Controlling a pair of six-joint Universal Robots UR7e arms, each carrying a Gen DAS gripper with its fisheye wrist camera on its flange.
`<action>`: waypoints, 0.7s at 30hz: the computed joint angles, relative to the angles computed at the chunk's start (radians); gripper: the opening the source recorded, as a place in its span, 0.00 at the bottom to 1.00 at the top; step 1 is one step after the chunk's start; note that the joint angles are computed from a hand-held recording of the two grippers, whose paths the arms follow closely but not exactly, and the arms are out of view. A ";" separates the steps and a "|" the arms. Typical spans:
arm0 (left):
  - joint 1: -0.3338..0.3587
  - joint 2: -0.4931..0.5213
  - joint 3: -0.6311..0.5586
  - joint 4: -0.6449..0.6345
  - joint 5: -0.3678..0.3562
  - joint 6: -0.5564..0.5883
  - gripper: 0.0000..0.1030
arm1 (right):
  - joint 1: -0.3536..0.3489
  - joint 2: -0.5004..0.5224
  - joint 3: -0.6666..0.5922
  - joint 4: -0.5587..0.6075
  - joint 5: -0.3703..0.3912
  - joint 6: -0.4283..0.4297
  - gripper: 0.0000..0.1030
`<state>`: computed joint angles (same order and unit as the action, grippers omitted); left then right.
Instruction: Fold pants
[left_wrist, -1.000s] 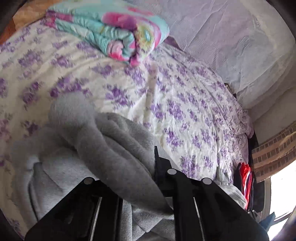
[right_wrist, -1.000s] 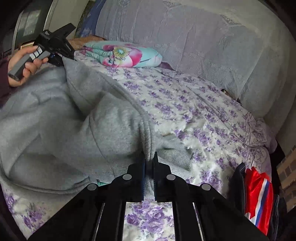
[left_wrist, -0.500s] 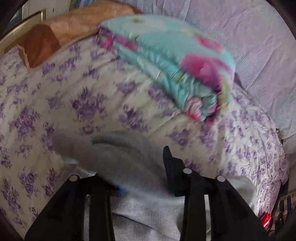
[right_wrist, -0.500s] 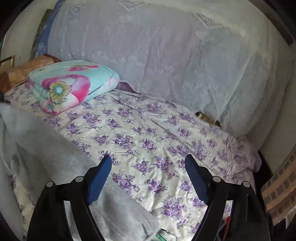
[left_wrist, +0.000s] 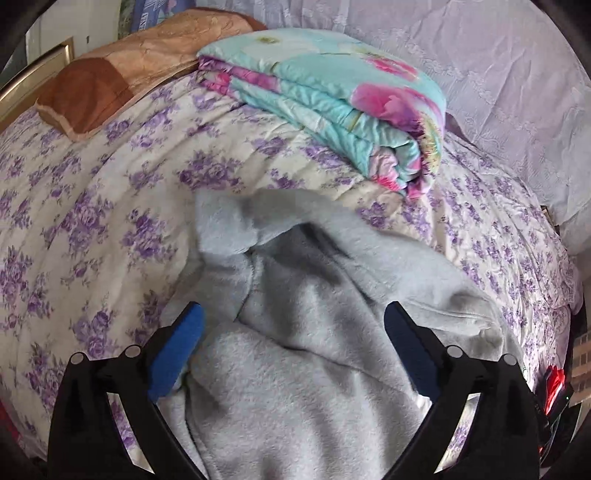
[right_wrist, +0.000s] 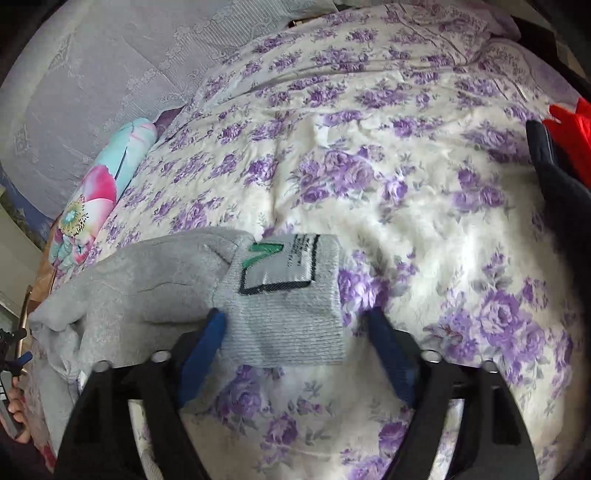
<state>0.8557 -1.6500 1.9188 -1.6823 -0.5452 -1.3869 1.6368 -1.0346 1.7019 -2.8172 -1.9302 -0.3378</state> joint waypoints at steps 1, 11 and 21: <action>-0.012 -0.031 0.024 -0.013 -0.007 -0.011 0.92 | 0.013 -0.011 0.007 -0.034 -0.001 -0.009 0.10; -0.152 -0.245 0.119 0.274 -0.060 -0.286 0.93 | 0.037 0.017 -0.045 0.009 -0.274 -0.066 0.18; -0.080 -0.308 0.360 -0.151 -0.122 -0.034 0.93 | -0.036 -0.417 0.450 0.072 0.193 0.015 0.89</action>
